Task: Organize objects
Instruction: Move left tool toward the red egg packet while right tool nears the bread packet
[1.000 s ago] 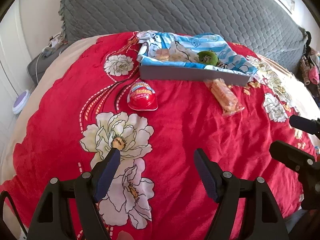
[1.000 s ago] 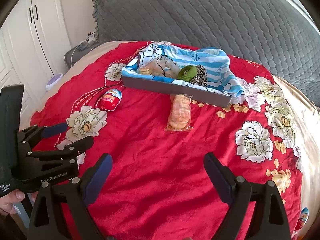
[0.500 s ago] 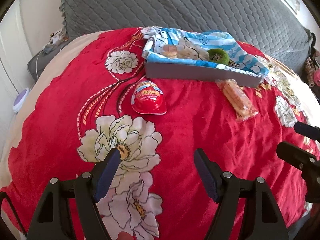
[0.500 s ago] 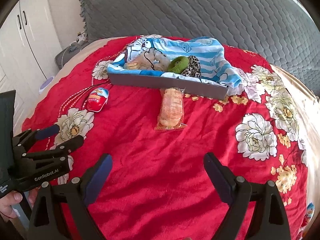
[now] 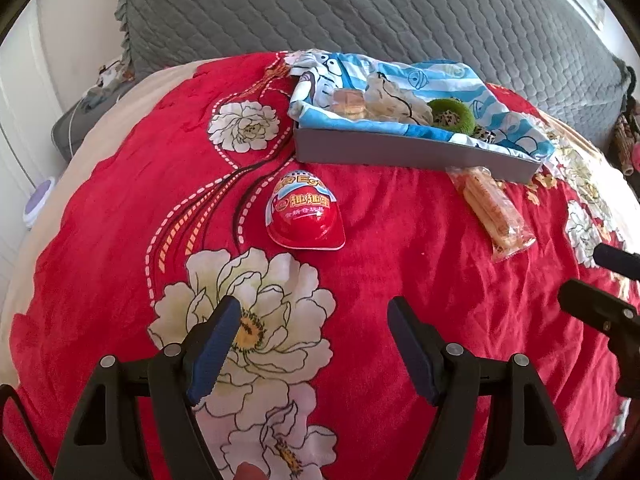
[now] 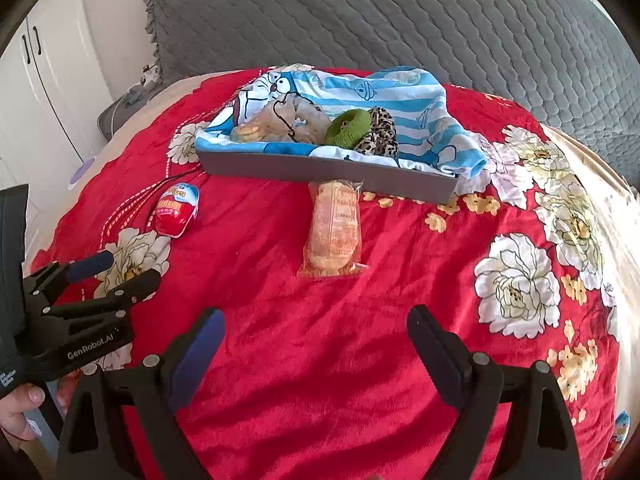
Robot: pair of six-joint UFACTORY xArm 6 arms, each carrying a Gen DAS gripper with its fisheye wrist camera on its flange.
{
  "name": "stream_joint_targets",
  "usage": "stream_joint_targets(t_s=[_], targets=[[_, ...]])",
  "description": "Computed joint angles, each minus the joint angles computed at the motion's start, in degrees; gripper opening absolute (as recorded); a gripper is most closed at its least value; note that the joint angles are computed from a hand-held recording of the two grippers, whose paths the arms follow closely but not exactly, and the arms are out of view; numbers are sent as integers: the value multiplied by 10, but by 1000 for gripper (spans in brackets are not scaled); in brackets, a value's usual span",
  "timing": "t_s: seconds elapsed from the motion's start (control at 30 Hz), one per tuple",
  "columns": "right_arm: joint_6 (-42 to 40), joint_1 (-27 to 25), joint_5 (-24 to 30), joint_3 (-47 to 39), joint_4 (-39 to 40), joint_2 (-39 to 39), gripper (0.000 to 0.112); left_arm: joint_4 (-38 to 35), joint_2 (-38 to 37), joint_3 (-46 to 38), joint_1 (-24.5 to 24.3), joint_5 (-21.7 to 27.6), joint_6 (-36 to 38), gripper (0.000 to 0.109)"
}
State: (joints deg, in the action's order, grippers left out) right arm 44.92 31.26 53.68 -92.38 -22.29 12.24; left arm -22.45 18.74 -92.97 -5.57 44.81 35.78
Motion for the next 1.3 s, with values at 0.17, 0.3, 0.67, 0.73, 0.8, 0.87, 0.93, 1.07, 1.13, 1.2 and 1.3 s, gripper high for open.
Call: stream_joint_targets(t_s=[0.17, 0.3, 0.67, 0.73, 0.8, 0.87, 0.93, 1.07, 1.13, 1.2, 1.3], targets=[[-5, -5, 2, -23, 3, 19, 93, 3, 20, -27, -2, 10, -7, 77], [-5, -9, 1, -35, 5, 30, 93, 4, 34, -44, -3, 11, -14, 77], [-13, -18, 15, -61, 3, 57, 93, 14, 69, -89, -8, 19, -30, 77], [-15, -19, 18, -65, 2, 61, 93, 15, 74, -95, -9, 21, -33, 77], [-15, -21, 18, -66, 6, 63, 93, 18, 80, -103, -9, 23, -35, 77], [-17, -22, 18, -68, 8, 65, 93, 21, 82, -105, -10, 21, -36, 77], [-17, -21, 24, -74, -1, 70, 93, 19, 84, -108, -11, 20, -35, 77], [-19, -22, 25, -80, -3, 77, 93, 23, 93, -117, -12, 21, -40, 77], [-20, -23, 24, -79, 0, 77, 93, 22, 96, -122, -12, 23, -40, 77], [-20, -24, 23, -80, 0, 79, 93, 25, 99, -125, -13, 23, -42, 77], [-19, -26, 24, -85, 3, 83, 93, 23, 103, -130, -14, 23, -42, 77]])
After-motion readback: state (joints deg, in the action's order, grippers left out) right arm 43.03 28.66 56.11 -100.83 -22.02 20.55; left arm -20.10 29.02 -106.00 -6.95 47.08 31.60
